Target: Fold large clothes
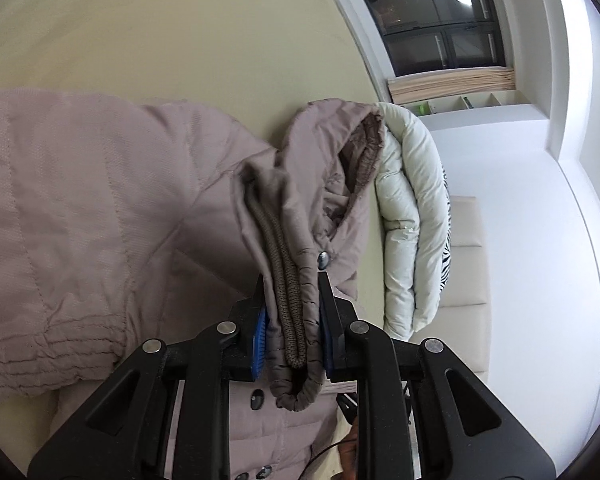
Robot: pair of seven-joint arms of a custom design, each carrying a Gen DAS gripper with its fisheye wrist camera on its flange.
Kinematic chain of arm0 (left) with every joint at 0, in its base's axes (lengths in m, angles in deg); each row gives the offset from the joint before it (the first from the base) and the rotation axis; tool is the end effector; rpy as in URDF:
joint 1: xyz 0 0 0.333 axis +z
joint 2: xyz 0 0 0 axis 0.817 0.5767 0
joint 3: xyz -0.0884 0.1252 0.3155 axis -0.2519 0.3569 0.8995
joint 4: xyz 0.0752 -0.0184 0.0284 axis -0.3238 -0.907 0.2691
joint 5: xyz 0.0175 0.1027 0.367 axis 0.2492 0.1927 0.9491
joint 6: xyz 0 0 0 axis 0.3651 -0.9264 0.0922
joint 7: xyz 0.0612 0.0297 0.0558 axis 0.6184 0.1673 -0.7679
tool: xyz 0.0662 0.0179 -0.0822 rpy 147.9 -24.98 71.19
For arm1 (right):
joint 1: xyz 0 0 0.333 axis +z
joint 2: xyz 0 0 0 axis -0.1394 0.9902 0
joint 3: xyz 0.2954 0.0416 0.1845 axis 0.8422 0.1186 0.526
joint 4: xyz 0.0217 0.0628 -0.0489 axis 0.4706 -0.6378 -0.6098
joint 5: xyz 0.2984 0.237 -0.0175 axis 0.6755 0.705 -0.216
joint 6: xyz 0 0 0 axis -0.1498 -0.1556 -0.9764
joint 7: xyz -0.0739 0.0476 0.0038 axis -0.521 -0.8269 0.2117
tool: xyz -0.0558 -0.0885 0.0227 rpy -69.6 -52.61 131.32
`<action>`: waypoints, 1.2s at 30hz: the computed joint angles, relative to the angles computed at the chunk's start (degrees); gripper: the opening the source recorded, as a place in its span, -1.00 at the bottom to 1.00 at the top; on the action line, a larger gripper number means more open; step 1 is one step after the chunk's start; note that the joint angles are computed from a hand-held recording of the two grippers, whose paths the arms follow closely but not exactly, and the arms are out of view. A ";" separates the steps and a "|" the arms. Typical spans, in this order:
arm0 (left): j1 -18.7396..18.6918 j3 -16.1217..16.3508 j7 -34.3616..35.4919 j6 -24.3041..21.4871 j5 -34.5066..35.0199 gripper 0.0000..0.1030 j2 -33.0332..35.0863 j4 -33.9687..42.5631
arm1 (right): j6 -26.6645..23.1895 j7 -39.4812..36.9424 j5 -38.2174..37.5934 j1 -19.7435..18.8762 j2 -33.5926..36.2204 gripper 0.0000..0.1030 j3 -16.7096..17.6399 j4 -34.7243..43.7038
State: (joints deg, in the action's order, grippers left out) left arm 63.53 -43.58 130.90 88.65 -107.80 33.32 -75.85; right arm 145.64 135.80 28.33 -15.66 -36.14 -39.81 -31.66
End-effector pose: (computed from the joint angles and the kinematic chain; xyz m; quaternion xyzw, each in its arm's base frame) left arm 0.6271 0.0499 0.5430 0.8240 -0.2994 0.4649 0.1236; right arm 0.7125 -0.0184 0.5188 -0.3038 0.7609 0.2510 0.5155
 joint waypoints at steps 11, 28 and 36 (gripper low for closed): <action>0.19 -0.15 0.48 1.89 1.77 -0.63 2.02 -3.91 | -9.87 -1.45 0.62 -4.04 -1.58 0.38 -1.01 -2.64; 2.27 -1.45 4.44 0.77 4.14 -0.53 4.52 -2.62 | -5.98 -3.27 -20.17 4.19 6.10 0.56 -1.97 11.03; 1.51 2.80 0.17 13.46 10.45 0.10 -15.51 -23.38 | -4.16 -10.38 -17.98 0.04 1.82 0.45 1.31 5.28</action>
State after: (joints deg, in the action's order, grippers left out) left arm 65.04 -40.78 131.08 102.11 -97.35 17.81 -99.23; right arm 141.48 125.41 10.35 -15.62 -34.32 -38.51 -26.38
